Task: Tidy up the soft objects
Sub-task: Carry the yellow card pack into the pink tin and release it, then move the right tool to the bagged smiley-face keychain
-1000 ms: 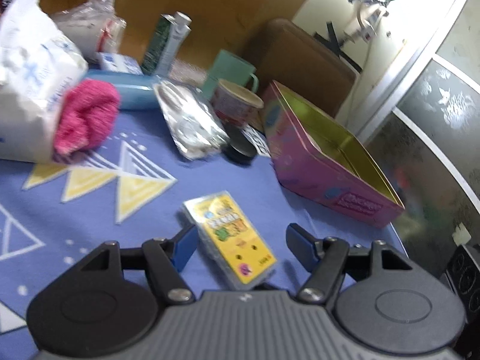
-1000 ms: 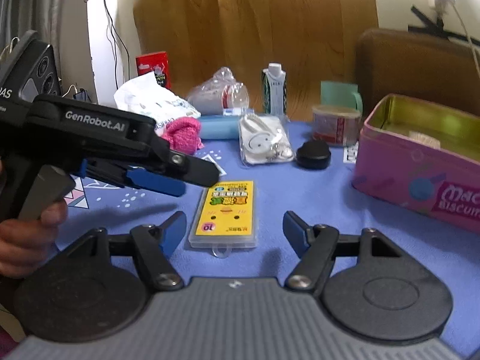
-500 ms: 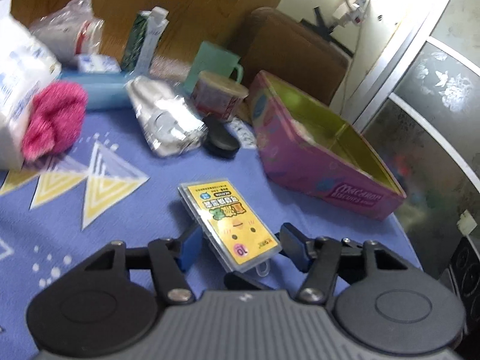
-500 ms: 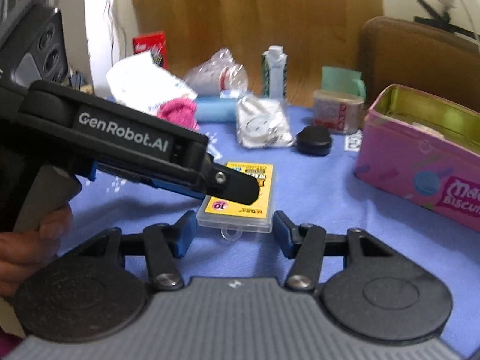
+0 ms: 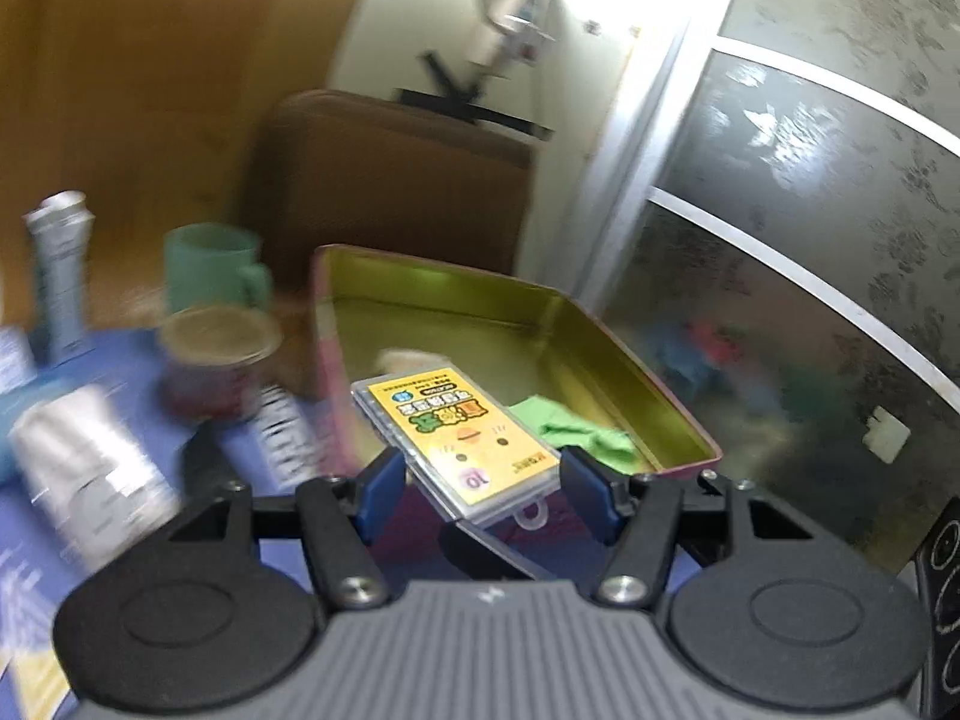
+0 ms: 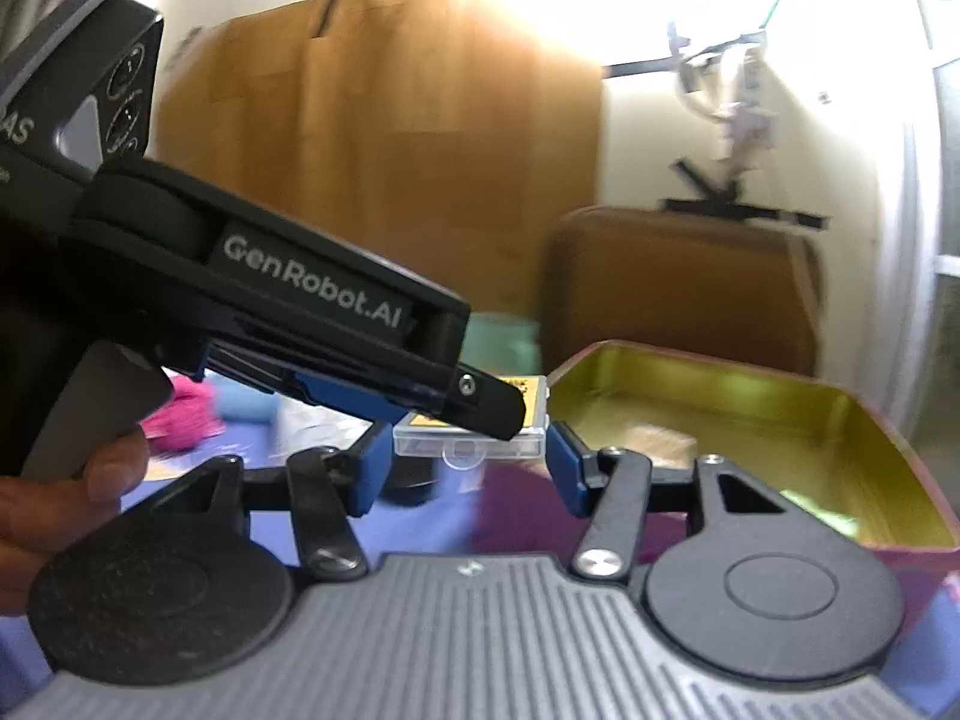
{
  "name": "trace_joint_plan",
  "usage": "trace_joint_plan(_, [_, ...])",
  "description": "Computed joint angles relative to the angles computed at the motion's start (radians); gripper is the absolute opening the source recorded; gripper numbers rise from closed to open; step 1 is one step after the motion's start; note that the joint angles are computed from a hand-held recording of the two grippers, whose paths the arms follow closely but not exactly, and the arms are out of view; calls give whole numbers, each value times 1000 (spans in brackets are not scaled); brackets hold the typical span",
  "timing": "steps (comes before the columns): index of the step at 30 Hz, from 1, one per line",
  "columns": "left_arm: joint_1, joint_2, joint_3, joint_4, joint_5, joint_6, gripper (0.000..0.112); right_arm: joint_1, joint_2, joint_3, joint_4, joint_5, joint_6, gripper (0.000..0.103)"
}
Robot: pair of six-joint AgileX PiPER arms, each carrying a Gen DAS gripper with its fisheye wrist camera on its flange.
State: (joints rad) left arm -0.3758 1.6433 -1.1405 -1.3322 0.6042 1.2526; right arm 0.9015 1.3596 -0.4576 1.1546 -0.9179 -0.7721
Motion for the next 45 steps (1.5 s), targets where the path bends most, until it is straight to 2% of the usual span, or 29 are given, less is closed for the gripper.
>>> trace_joint_plan(4, [-99,106,-140,77,-34,-67,57,-111,-51,33,-21,22,20,58])
trace_joint_plan(8, [-161,253,-334,195,-5,-202,55,-271,-68,55,-111,87,79,58])
trace_joint_plan(11, [-220,348,-465,304,-57,-301,55,-414,-30,40,-223,143,123,58])
trace_joint_plan(12, [-234,369,-496,350,-74,-345,55,-447,8,23,-237,124,109,59])
trace_joint_plan(14, [-248,409,-556,440,-83,-457,55,-462,89,-17,-162,38,14,61])
trace_joint_plan(15, [-241,421,-572,434,-64,-470,56,-490,114,-35,-139,29,-18,61])
trace_joint_plan(16, [-232,426,-576,409,-46,-460,59,-519,109,-39,-145,54,-10,64])
trace_joint_plan(17, [-226,425,-570,385,-38,-441,62,-559,85,-25,-184,98,37,65])
trace_joint_plan(19, [-230,411,-542,373,-55,-419,63,-601,54,4,-252,132,123,67])
trace_joint_plan(23, [-244,347,-458,366,-110,-396,59,-574,62,4,-223,95,88,67])
trace_joint_plan(25, [-236,305,-406,316,-116,-351,59,-563,49,21,-210,82,85,67])
trace_joint_plan(28, [-229,231,-314,259,-140,-286,59,-546,-22,58,-185,92,98,67])
trace_joint_plan(32, [-241,122,-185,302,-201,-301,61,-471,-139,122,-83,72,89,67])
trace_joint_plan(39, [-233,-20,7,358,-224,-353,61,-243,-273,184,179,-27,43,67])
trace_joint_plan(45, [-227,-100,136,414,-277,-375,61,-91,-312,195,319,-88,38,67])
